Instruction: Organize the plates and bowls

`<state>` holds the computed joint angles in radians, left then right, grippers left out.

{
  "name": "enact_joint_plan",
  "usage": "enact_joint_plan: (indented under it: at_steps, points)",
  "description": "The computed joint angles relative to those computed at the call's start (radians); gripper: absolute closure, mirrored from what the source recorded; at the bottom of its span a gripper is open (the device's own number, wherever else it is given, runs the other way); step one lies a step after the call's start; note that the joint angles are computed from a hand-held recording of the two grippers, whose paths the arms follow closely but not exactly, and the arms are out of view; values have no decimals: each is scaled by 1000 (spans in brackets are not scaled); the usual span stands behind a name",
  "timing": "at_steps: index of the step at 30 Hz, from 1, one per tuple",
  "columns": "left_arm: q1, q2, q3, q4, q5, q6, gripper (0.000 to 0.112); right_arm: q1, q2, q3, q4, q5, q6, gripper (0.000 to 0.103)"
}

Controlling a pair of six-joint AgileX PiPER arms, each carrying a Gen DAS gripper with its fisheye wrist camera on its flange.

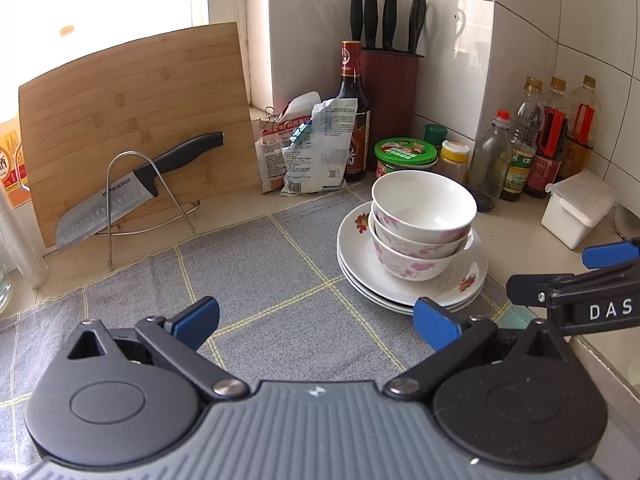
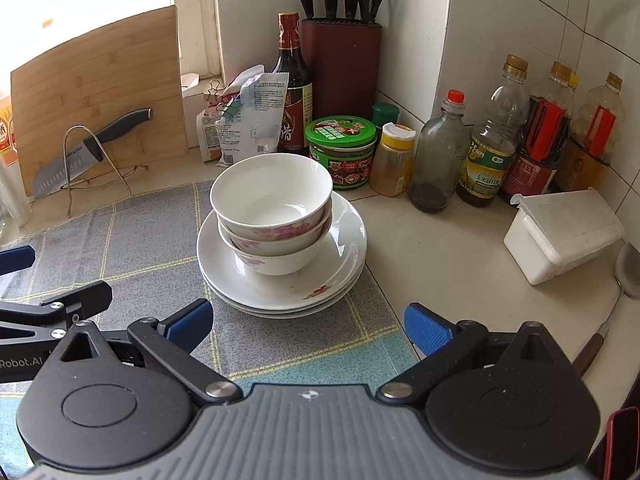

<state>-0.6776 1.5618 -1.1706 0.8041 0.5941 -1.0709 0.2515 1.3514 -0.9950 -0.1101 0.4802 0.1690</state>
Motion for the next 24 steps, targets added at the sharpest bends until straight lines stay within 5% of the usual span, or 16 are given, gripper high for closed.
enact_joint_plan:
  at_steps: [24]
  points:
    - [-25,-13,-13,27,68,-46,10,18,-37,22,20,-9,11,0]
